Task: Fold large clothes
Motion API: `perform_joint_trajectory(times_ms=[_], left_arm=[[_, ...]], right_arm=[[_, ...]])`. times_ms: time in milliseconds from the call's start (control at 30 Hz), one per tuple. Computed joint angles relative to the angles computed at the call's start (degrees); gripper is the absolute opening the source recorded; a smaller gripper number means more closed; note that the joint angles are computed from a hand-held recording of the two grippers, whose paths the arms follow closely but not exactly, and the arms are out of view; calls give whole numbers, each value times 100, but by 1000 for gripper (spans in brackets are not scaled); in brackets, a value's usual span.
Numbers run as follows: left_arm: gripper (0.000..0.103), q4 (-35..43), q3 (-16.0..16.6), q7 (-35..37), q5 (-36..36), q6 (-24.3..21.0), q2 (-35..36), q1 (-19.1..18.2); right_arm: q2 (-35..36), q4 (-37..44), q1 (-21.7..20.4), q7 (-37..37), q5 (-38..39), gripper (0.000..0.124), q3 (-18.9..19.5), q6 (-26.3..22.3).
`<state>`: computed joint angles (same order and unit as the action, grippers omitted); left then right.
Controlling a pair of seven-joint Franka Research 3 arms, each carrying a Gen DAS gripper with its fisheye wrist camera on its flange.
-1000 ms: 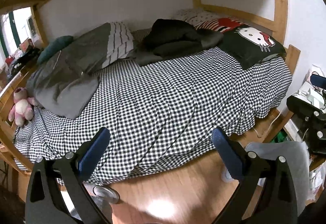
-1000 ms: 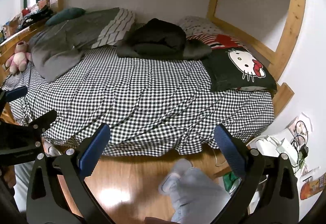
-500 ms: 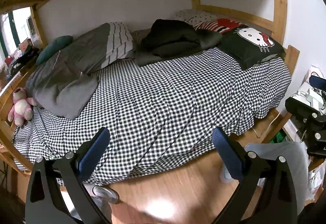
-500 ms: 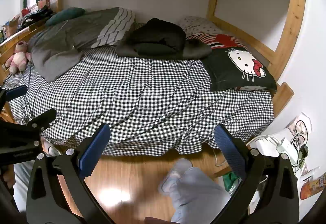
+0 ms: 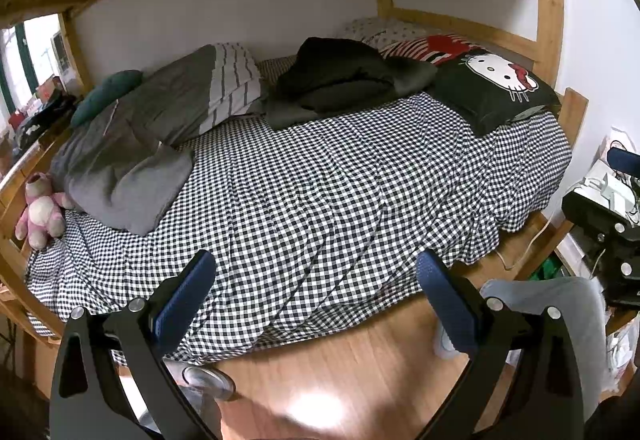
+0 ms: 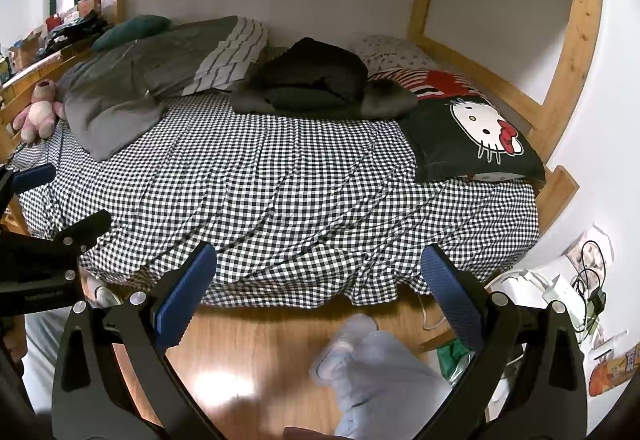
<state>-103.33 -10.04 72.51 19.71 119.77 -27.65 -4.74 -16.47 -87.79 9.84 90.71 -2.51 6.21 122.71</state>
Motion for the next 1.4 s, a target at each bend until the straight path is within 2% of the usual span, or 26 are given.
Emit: perform_joint_trajectory(times_ms=[1400], left_arm=[[99, 27, -80, -58, 158, 26, 53, 0]], right_arm=[[-52, -73, -15, 80, -75, 100, 31, 106]])
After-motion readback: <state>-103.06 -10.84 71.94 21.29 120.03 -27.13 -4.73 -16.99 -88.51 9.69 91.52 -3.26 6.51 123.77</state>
